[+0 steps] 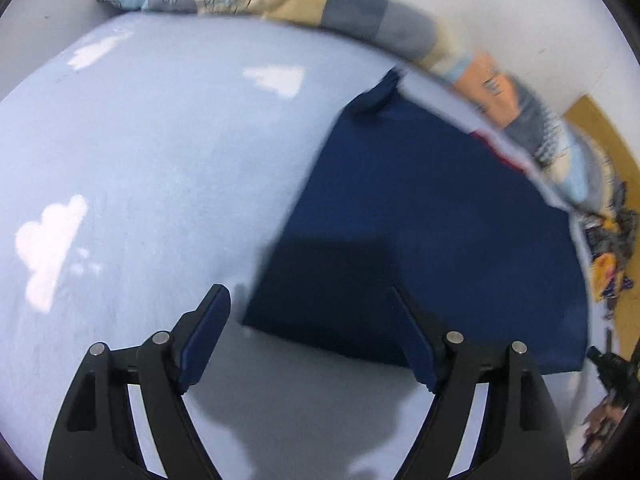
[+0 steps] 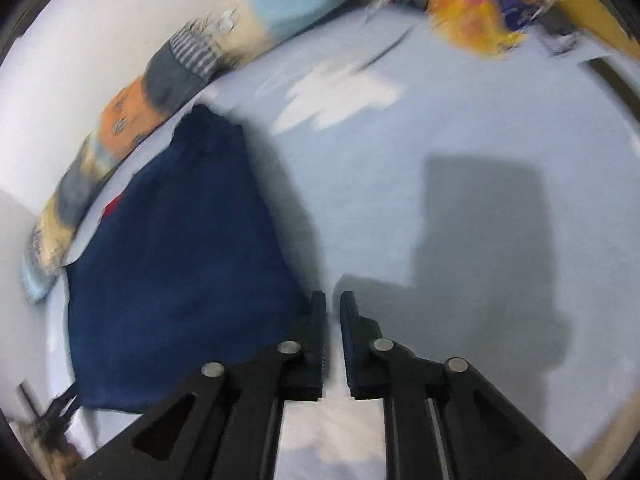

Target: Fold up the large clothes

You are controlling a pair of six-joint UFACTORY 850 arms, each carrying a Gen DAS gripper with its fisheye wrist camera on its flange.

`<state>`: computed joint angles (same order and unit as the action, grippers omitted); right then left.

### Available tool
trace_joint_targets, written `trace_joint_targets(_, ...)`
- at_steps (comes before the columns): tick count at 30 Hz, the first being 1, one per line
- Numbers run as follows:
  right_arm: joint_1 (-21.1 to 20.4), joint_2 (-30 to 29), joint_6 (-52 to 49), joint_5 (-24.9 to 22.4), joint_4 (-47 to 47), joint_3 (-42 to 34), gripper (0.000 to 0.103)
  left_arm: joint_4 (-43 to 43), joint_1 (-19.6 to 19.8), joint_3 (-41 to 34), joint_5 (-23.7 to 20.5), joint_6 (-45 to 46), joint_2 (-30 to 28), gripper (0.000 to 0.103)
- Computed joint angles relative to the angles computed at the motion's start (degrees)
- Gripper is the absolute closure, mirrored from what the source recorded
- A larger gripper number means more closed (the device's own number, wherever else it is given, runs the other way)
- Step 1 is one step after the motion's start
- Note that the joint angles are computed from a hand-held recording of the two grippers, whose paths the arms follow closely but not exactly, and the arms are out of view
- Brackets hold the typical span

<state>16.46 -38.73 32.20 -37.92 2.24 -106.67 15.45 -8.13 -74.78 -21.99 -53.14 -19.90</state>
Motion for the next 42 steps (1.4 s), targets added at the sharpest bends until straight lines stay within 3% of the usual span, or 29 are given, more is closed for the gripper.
trace_joint_targets(2, 1.62, 3.53, -0.26, 4.96, 0.51, 3.99, 0.091, 7.43, -2.53, -0.42, 0.35, -6.35, 1.07, 0.023)
trace_joint_targets(4, 3.2, 5.79, -9.32, 9.11, 9.31, 6.18, 0.091, 14.05, -4.6, -1.39, -0.37, -11.08, 0.85, 0.023)
trace_joint_targets(6, 5.38, 5.95, -16.08, 9.9, 13.53, 6.08, 0.09, 14.72, -6.33, -3.13, -1.75, -9.71, -0.49, 0.023)
trace_joint_targets(9, 8.35, 1.55, -21.84, 5.3, 14.81, 0.23, 0.089, 14.6, -7.31, -6.37, -5.87, -6.76, -3.73, 0.023)
trace_joint_targets(13, 9.59, -3.29, -17.46, -0.8, 7.82, -6.15, 0.088, 14.74, -7.09, -8.4, -12.48, -1.85, -7.1, 0.022)
trace_joint_targets(16, 8.42, -6.74, -15.72, -7.41, 6.51, -10.61, 0.085, 13.35, -7.1, -6.37, -12.51, -0.57, -5.83, 0.022)
trace_joint_targets(19, 7.94, -5.08, -15.37, -4.59, 7.67, -8.87, 0.081, 20.86, -8.44, -6.74, -13.19, -7.1, -4.79, 0.022)
trace_joint_targets(23, 10.42, -1.44, -15.38, -0.22, 2.33, -4.92, 0.074, 31.01, -11.44, -7.78, -13.02, -15.17, -3.8, 0.022)
trace_joint_targets(27, 11.51, -2.6, -16.72, -2.53, 1.72, -6.84, 0.073, 38.33, -14.05, -10.46, -15.76, -17.38, -5.69, 0.022)
trace_joint_targets(33, 13.32, -6.7, -13.79, -5.24, -4.82, -12.85, 0.073, 39.84, -15.33, -11.79, -17.1, -14.3, -7.15, 0.022)
trace_joint_targets(39, 12.99, -12.6, -13.63, -12.72, -3.13, -20.83, 0.069, 42.97, -16.37, -12.38, -17.8, -14.47, -7.23, 0.022)
trace_joint_targets(42, 13.18, -12.34, -13.75, -12.88, -3.69, -20.6, 0.068, 44.07, -16.64, -12.52, -17.99, -15.03, -7.13, 0.022)
